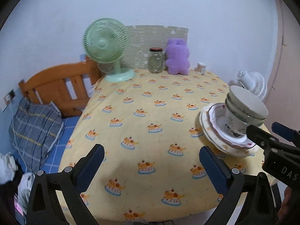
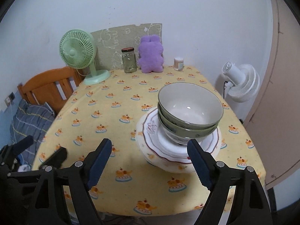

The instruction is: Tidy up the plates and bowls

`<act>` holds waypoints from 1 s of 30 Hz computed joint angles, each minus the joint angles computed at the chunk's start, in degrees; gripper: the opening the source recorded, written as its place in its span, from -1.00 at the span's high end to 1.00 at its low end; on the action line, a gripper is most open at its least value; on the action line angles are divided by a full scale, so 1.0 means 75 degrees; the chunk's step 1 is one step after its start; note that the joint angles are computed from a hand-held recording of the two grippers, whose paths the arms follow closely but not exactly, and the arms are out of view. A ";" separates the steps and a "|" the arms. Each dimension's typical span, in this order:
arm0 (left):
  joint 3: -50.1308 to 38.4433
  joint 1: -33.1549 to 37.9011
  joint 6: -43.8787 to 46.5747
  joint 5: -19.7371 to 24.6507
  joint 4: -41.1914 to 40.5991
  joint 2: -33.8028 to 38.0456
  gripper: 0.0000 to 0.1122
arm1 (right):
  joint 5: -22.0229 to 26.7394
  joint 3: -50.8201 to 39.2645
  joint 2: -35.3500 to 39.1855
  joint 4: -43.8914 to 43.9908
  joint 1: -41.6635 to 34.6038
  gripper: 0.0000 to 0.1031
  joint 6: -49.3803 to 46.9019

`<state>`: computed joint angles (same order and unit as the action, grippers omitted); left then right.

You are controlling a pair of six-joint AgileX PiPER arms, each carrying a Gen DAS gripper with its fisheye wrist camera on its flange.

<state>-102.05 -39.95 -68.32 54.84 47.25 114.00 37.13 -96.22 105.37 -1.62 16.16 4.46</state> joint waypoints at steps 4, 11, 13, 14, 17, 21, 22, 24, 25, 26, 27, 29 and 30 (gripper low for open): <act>0.0703 -0.0320 -0.1186 0.0036 0.0610 -0.0297 -0.82 | -0.0610 0.0962 -0.0454 -0.0034 -0.0078 -0.64 -0.0136; 0.0947 -0.0942 -0.2023 0.0508 0.1118 -0.0295 -0.82 | -0.1308 0.2224 -0.1193 0.0659 -0.0328 -0.73 -0.0996; 0.1019 -0.1028 -0.2144 0.0548 0.1236 -0.0322 -0.83 | -0.1487 0.2459 -0.1324 0.0782 -0.0381 -0.73 -0.1198; 0.1021 -0.1079 -0.2185 0.0584 0.1283 -0.0318 -0.83 | -0.1533 0.2521 -0.1367 0.0801 -0.0404 -0.73 -0.1220; 0.1024 -0.1164 -0.2204 0.0608 0.1314 -0.0315 -0.83 | -0.1634 0.2668 -0.1476 0.0913 -0.0497 -0.73 -0.1243; 0.0915 -0.1270 -0.2220 0.0758 0.1387 -0.0261 -0.83 | -0.1733 0.2806 -0.1620 0.1084 -0.0555 -0.74 -0.1428; 0.0927 -0.1307 -0.2280 0.0794 0.1432 -0.0263 -0.83 | -0.1758 0.2838 -0.1653 0.1105 -0.0550 -0.75 -0.1472; 0.0957 -0.1311 -0.2355 0.0787 0.1465 -0.0284 -0.83 | -0.1812 0.2889 -0.1703 0.0824 -0.0508 -0.78 -0.1251; 0.0980 -0.1312 -0.2391 0.0761 0.1470 -0.0298 -0.83 | -0.1815 0.2897 -0.1705 0.0816 -0.0515 -0.79 -0.1249; 0.1002 -0.1315 -0.2408 0.0741 0.1466 -0.0316 -0.83 | -0.1794 0.2884 -0.1691 0.0868 -0.0530 -0.80 -0.1290; 0.1003 -0.1320 -0.2412 0.0729 0.1455 -0.0322 -0.83 | -0.1774 0.2875 -0.1682 0.0896 -0.0540 -0.80 -0.1309; 0.0969 -0.1324 -0.2398 0.0733 0.1458 -0.0306 -0.83 | -0.1757 0.2874 -0.1678 0.0921 -0.0562 -0.80 -0.1338; 0.0951 -0.1328 -0.2400 0.0749 0.1481 -0.0298 -0.83 | -0.1752 0.2867 -0.1678 0.0919 -0.0569 -0.80 -0.1341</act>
<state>-94.92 -49.91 -86.32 60.46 58.35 111.76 23.99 -74.72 92.78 5.27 11.90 -5.60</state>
